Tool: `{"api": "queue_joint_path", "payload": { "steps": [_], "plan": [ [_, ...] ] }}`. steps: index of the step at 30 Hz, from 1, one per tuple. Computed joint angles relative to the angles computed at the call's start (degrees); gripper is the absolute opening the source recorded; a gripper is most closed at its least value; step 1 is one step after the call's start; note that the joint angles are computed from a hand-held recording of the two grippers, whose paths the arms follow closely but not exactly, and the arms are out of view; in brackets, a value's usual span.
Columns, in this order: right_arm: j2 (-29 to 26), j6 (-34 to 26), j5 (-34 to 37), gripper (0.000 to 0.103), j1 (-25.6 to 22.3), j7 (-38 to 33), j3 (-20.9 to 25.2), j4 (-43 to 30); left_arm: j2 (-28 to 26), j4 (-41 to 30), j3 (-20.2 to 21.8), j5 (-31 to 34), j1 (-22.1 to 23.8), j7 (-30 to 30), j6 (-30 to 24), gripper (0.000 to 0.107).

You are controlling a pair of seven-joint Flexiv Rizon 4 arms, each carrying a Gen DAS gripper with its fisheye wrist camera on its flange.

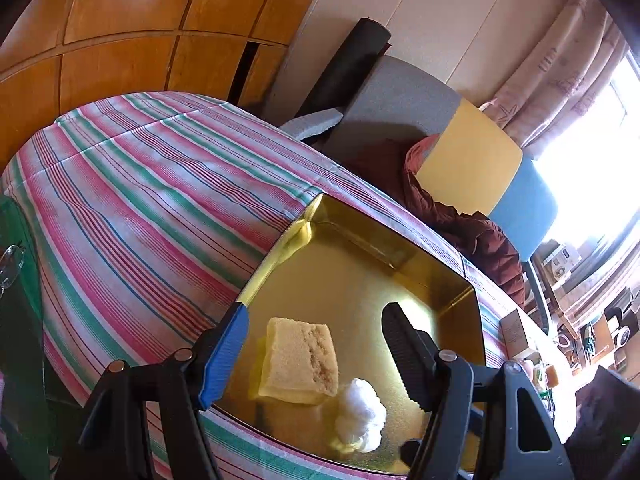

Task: Organize objects
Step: 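Move both grippers back toward the items on the table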

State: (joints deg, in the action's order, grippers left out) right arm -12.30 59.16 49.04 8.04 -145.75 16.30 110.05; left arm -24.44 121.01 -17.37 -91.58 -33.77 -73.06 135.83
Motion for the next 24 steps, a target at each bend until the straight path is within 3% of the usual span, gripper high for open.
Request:
{"api": "queue_joint_path", "payload": {
  "steps": [10,24],
  "plan": [
    [1.9,6.1,0.1,0.085,-0.9,-0.6,-1.6,1.5,-2.0,-3.6,-1.6,-0.5,-0.3,5.1,-0.5,0.07],
    [-3.8,10.8,-13.4,0.085,-8.0,12.8,-5.3,1.7,-5.9,-10.7,-3.2,5.3,-2.6,18.6,-5.7,0.07]
  ]
}}
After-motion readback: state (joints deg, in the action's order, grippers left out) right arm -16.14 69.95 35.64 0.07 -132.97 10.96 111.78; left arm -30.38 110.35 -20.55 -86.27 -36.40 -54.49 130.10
